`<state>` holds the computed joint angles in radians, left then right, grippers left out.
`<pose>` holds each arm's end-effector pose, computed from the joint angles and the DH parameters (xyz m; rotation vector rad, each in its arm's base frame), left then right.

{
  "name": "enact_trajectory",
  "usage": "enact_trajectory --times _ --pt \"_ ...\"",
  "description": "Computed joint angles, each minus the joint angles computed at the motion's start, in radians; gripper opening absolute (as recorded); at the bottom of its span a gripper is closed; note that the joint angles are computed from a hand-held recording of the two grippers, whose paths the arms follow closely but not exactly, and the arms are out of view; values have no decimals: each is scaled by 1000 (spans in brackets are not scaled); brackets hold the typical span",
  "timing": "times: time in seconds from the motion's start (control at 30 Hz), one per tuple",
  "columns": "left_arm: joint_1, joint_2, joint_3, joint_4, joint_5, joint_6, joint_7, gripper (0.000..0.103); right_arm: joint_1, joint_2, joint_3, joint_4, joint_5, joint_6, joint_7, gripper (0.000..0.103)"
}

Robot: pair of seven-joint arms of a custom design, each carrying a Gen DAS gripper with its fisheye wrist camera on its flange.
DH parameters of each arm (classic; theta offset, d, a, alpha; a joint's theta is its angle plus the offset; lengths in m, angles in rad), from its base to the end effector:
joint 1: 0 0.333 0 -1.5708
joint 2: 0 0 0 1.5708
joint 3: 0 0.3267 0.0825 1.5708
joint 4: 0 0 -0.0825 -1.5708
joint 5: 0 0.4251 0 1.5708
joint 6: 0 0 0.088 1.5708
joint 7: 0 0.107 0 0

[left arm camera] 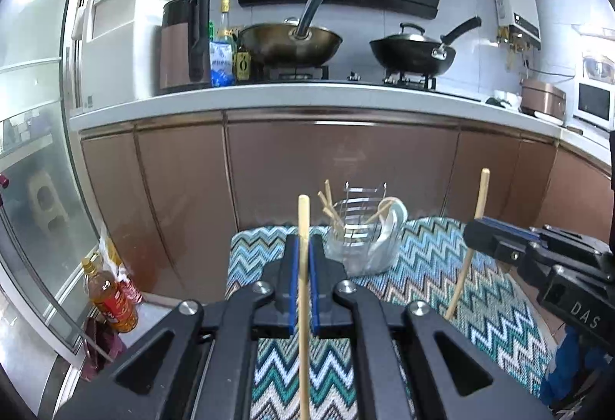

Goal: Organize utensils
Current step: 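Lift both chopsticks upright and carry them over the wire holder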

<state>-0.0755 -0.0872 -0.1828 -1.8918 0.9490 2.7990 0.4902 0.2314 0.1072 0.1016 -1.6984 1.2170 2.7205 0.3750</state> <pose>0.5885 -0.1996 0.6423 -1.5556 1.4519 -0.9602 0.6572 0.1874 0.6116 -1.7239 0.9080 -0.4381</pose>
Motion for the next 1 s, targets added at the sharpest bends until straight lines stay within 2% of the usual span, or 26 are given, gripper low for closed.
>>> enact_trajectory --times 0.4,0.53,0.63,0.77,1.0 --pt "-31 180 36 229 -13 40 27 5 -47 136 26 222 70 16 -85 5" --pt "-32 261 65 339 -68 124 28 5 -76 218 54 339 89 21 -105 5" --pt "-55 331 106 445 -46 173 -28 5 -97 293 84 443 105 38 -136 5" --pt "-77 435 140 587 -71 215 -38 5 -115 395 118 581 69 47 -119 5" --pt "-104 599 174 797 -165 213 20 5 -132 564 170 806 -54 46 -30 5"
